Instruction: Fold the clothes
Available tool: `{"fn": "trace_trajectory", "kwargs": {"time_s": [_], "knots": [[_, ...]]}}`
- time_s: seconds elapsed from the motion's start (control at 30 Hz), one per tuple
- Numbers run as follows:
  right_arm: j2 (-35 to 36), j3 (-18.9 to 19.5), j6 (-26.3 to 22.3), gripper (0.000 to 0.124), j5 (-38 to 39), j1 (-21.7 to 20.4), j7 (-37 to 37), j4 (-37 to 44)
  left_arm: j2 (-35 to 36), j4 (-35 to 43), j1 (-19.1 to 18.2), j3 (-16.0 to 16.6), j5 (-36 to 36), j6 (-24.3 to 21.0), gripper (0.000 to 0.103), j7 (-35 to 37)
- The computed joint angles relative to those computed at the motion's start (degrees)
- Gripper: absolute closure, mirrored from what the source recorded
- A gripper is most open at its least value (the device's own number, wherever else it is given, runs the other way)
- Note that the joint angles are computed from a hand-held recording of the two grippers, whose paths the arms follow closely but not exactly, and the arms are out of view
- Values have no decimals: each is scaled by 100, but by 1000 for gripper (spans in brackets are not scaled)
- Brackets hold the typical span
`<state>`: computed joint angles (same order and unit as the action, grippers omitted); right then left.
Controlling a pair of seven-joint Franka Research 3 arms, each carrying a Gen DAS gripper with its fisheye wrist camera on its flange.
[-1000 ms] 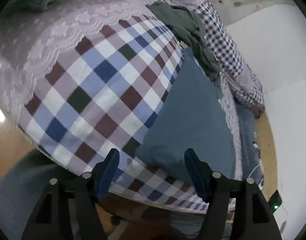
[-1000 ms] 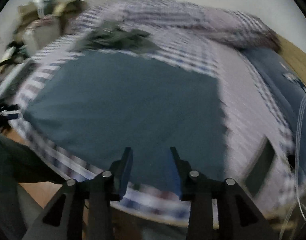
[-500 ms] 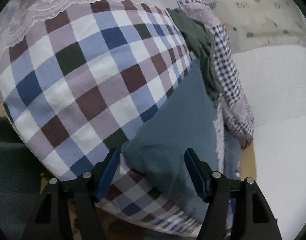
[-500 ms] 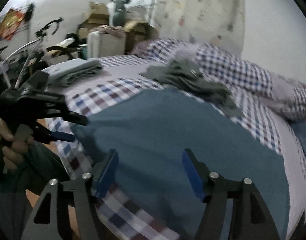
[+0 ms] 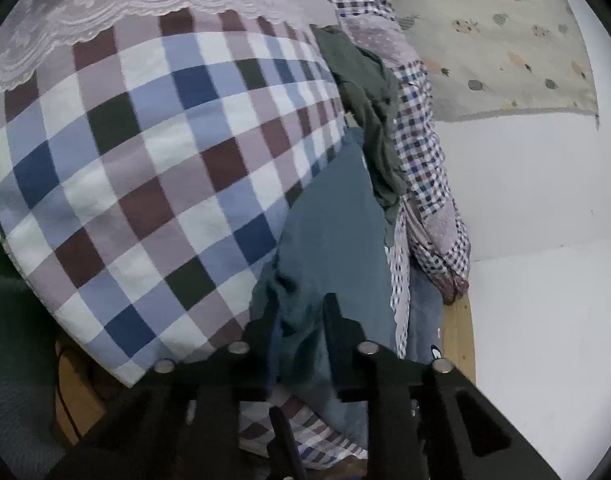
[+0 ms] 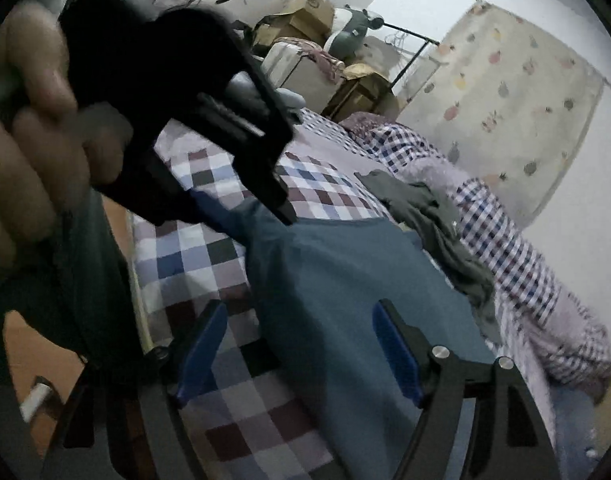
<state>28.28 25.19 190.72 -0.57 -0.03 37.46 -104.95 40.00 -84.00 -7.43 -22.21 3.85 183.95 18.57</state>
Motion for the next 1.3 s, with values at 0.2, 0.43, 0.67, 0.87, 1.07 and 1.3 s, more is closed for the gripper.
{"fn": "trace_trajectory", "kwargs": {"time_s": [0.2, 0.43, 0.67, 0.87, 1.07, 1.3], "knots": [[199, -1068, 230, 45, 252, 1044, 113, 315, 14, -12, 44, -27, 122, 328, 97, 54], [459, -2690, 313, 45, 891, 2520, -41, 621, -104, -367, 341, -282, 598, 934, 97, -261], [1009, -4082, 113, 87, 1885, 3632, -104, 1341, -328, -631, 407, -238, 768, 796, 96, -592], [1007, -3683, -71, 113, 1577, 3252, -37, 1512, -565, -855, 61, 238, 693, 924, 42, -767], [814, -3173, -103, 116, 1374, 2823, 122, 1415, -27, -217, 317, -267, 1108, 789, 29, -683], [605, -2766, 3, 116, 1244, 2499, 154, 1160, 1206, 1266, 742, -1527, 1430, 64, 29, 373]]}}
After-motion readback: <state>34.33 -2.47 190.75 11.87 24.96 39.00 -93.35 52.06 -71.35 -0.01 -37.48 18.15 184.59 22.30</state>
